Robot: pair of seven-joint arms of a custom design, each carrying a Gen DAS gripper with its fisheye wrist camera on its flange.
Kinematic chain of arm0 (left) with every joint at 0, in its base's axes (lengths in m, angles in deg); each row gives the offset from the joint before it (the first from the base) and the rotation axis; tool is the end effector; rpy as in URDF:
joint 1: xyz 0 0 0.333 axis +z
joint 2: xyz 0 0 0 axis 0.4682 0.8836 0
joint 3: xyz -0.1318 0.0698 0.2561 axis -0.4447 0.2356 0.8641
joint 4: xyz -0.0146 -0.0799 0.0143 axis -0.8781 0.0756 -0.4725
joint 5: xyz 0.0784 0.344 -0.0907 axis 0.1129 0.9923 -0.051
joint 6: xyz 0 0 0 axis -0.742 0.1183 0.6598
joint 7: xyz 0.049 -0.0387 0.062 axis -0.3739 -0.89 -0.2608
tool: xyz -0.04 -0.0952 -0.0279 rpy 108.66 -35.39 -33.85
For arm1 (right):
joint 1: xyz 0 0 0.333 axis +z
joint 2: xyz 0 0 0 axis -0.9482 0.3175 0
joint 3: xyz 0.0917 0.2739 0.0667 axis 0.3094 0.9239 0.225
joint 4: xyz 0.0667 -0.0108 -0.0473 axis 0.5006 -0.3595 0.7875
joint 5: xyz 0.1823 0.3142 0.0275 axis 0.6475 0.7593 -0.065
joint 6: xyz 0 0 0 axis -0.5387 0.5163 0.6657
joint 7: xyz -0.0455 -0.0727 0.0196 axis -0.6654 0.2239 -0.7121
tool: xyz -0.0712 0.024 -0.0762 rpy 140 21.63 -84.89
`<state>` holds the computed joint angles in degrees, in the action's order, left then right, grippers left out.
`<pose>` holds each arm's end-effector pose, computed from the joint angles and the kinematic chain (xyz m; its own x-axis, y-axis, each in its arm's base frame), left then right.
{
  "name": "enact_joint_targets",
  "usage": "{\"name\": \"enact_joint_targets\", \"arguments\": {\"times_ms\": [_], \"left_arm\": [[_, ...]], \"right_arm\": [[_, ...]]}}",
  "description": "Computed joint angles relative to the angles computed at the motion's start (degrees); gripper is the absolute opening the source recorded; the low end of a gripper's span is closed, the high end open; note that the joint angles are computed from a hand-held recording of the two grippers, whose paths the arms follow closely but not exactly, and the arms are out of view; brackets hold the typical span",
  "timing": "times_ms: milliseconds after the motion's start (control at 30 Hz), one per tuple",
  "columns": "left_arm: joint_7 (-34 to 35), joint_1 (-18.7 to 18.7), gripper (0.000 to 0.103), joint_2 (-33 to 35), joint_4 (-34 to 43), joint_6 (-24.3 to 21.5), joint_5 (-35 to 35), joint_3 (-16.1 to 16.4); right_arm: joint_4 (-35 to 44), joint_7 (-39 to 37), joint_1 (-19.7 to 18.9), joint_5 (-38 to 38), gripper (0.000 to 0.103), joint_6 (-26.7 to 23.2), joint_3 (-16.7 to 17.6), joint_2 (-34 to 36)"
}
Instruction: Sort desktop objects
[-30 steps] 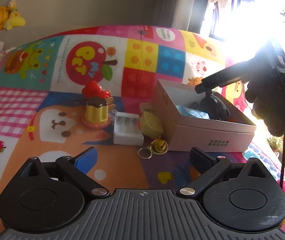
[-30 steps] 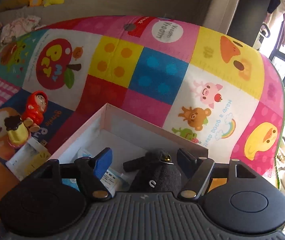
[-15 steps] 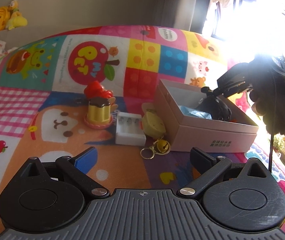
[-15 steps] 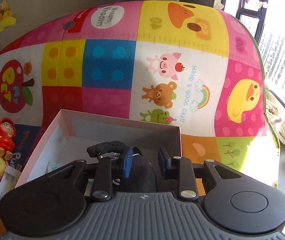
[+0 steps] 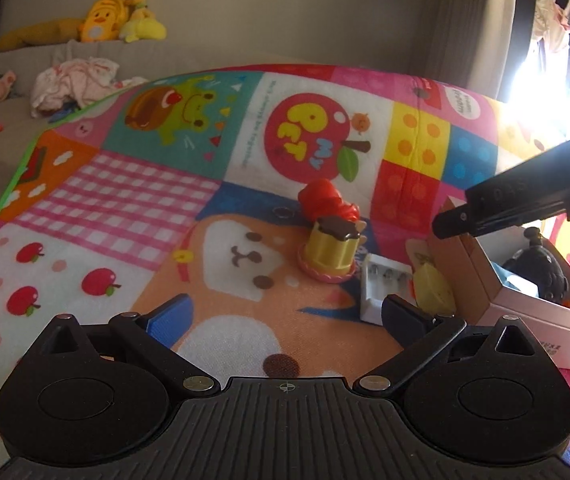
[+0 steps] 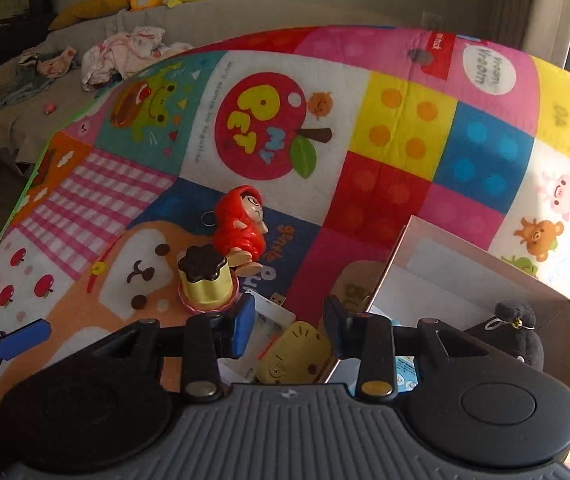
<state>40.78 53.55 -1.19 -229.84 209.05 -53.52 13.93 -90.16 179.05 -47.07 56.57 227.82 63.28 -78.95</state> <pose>0.3599 -0.2781 0.4639 -0.0621 -0.9769 0.2045 -0.5397 -0.1395 -0.8302 0.4585 0.3215 0.5114 0.2592 -0.9641 0.0583 -0.7300 -0.2350 -0.6417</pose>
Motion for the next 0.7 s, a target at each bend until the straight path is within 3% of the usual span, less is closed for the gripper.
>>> {"name": "enact_joint_targets", "arguments": {"times_ms": [100,233,367,467,633,700], "left_arm": [[1.67,-1.89,0.103,1.92,-0.18,1.21,0.63,1.53],[5.74,-5.04,0.103,4.31,-0.45,3.23,0.56,3.6],[9.59,-7.62,0.103,6.58,0.29,1.5,-0.07,4.97],[12.96,-11.92,0.103,9.62,0.78,0.78,1.04,8.39],[20.62,-22.99,0.103,13.08,-0.27,4.01,1.58,17.47],[23.01,-25.99,0.103,13.75,-0.6,4.82,1.18,19.77]], "right_arm": [[6.46,2.63,0.88,-2.17,0.036,-5.24,-0.31,6.29],[9.63,-1.05,1.58,3.56,0.035,-6.05,-1.5,9.84],[12.33,-2.87,3.24,5.23,0.038,-8.47,-2.27,11.92],[11.02,-8.68,2.69,11.63,0.038,-8.3,-1.47,10.21],[5.69,-21.29,1.97,27.91,0.038,-9.13,0.43,4.11],[3.43,-22.49,2.44,29.62,0.035,-9.41,0.61,1.74]]}}
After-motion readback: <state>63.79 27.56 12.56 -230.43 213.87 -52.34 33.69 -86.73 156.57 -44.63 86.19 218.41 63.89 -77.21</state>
